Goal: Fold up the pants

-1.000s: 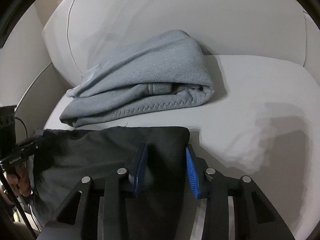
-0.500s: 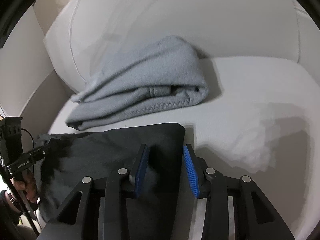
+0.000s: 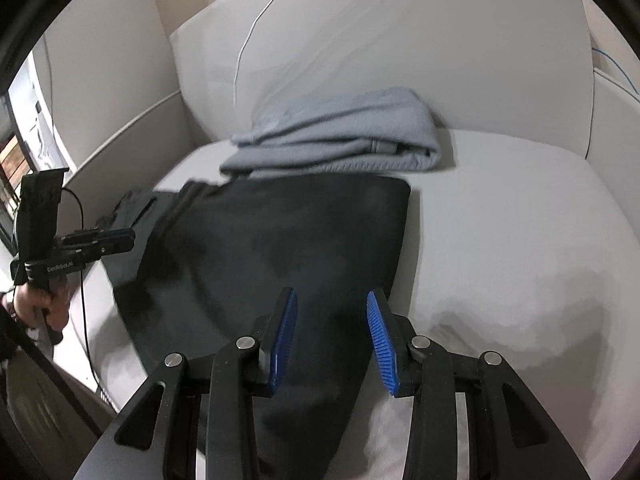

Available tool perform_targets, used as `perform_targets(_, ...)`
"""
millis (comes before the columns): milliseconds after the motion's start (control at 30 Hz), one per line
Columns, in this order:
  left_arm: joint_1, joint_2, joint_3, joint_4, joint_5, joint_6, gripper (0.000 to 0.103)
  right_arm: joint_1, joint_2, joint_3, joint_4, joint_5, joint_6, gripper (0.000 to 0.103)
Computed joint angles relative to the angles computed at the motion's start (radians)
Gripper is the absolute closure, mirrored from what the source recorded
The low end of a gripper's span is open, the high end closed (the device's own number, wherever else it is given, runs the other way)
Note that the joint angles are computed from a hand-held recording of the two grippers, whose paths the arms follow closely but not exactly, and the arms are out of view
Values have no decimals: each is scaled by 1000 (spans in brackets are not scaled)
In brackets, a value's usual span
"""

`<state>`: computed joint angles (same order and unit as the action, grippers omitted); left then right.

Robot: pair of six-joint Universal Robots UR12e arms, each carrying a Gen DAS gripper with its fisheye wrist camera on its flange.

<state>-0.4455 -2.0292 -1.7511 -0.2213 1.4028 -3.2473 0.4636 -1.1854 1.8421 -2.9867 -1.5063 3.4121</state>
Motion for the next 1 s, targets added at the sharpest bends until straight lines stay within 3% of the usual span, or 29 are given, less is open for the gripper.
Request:
perform_targets(233, -16, 11, -27, -52, -6, 66, 88, 16, -18, 44, 32, 16, -21, 65)
perform_targets(667, -9, -3, -42, -48, -6, 13, 88, 9, -12, 101, -7, 45, 11, 65)
perform_targets(767, -18, -4, -37, -52, 25, 14, 88, 15, -9, 102, -15, 27, 1, 66)
perform_targets(933, -43, 5, -27, -45, 151, 4, 86, 19, -19, 91, 6, 11, 6, 65)
perform_targets(967, -46, 8, -26, -37, 180, -2, 79, 19, -22, 89, -7, -2, 10, 65)
perform_targets(1000, -46, 12, -28, -21, 203, -13, 63, 19, -26, 90, -17, -14, 10, 65)
